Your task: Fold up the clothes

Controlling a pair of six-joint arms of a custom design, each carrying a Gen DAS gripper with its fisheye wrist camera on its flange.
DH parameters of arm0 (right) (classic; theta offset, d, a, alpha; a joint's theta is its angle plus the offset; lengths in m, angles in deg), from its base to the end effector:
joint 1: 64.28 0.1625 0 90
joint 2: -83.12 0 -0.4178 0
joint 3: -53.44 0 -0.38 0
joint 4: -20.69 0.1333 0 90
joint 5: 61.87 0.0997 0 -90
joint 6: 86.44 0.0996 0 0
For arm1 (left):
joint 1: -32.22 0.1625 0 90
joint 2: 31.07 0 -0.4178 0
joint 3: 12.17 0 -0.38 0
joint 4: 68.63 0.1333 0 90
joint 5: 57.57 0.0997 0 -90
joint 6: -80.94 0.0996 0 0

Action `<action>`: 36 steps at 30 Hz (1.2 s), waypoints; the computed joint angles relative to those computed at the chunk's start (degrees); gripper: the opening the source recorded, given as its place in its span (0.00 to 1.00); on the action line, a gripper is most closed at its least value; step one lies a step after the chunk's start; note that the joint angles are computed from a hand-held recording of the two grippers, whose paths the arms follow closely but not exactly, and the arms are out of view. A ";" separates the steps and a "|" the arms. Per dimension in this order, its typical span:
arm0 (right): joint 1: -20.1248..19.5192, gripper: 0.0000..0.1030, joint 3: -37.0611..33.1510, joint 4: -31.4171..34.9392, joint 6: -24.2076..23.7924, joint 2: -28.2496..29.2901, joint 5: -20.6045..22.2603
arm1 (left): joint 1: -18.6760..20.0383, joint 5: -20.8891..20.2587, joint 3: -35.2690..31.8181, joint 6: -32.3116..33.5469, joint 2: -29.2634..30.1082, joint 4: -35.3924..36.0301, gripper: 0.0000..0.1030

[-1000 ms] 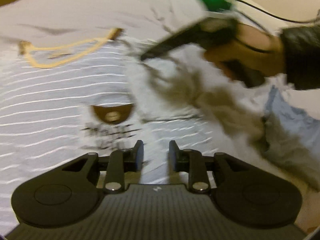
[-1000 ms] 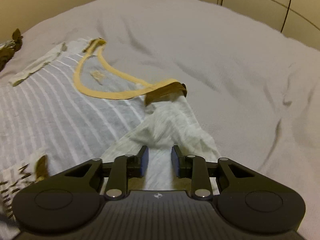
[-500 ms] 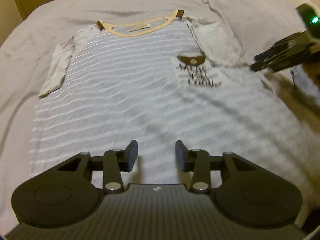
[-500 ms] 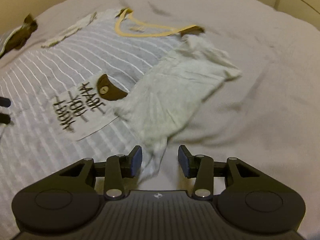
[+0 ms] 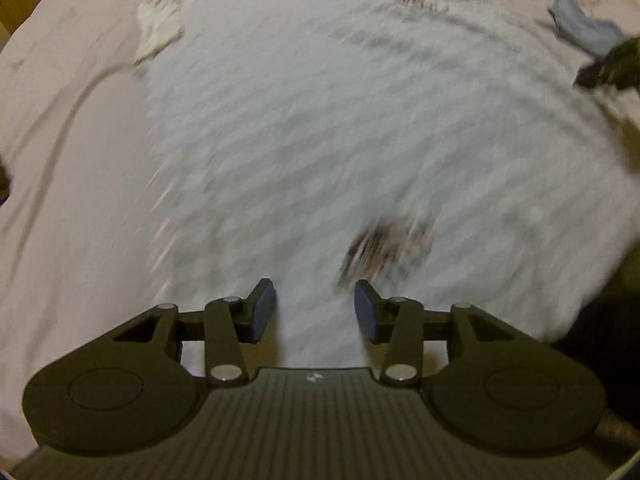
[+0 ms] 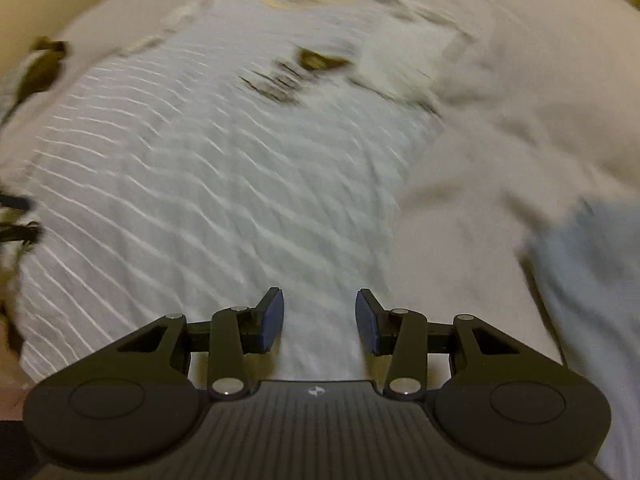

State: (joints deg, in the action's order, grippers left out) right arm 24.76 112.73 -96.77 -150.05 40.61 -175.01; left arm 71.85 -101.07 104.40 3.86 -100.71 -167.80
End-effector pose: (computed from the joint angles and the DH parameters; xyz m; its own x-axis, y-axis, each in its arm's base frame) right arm 0.0810 -0.7882 0.2636 -0.4229 -0.8409 0.3377 -0.8152 0.5157 0.2636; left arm -0.2091 -0.4400 0.1613 -0.6152 -0.3096 -0.7251 0.0416 0.9056 -0.4220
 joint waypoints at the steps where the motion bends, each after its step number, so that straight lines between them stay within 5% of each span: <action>1: 0.18 0.42 3.24 -3.38 0.34 -1.77 -1.06 | -1.05 -0.92 1.34 -1.08 -1.73 1.30 0.39; 8: 1.91 0.42 18.67 -11.91 3.74 -9.56 3.20 | -3.79 3.79 2.96 -1.96 -4.08 3.21 0.37; 13: 2.01 0.50 27.74 -13.27 1.72 -11.51 0.25 | -2.76 -0.30 3.67 -0.31 -2.02 2.05 0.37; 24: -3.58 0.43 24.00 -3.64 -0.35 -17.01 -2.86 | -8.87 -6.57 2.61 -9.48 -1.08 12.46 0.38; 28: -4.20 0.47 25.39 -6.22 -7.39 -20.75 -1.34 | -12.22 -6.00 1.45 -5.08 1.48 14.95 0.45; 33: -5.09 0.57 35.57 -21.38 -25.83 -25.29 0.78 | -15.38 -2.41 2.87 7.01 4.85 12.68 0.63; 36: -5.54 0.58 40.93 -28.03 -36.03 -26.51 1.79 | -16.78 0.39 5.60 13.30 6.09 9.53 0.63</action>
State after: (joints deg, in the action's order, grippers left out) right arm 19.22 153.66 -124.80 -186.08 14.10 -173.22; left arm 55.07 -100.68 110.00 17.16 -94.62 -158.27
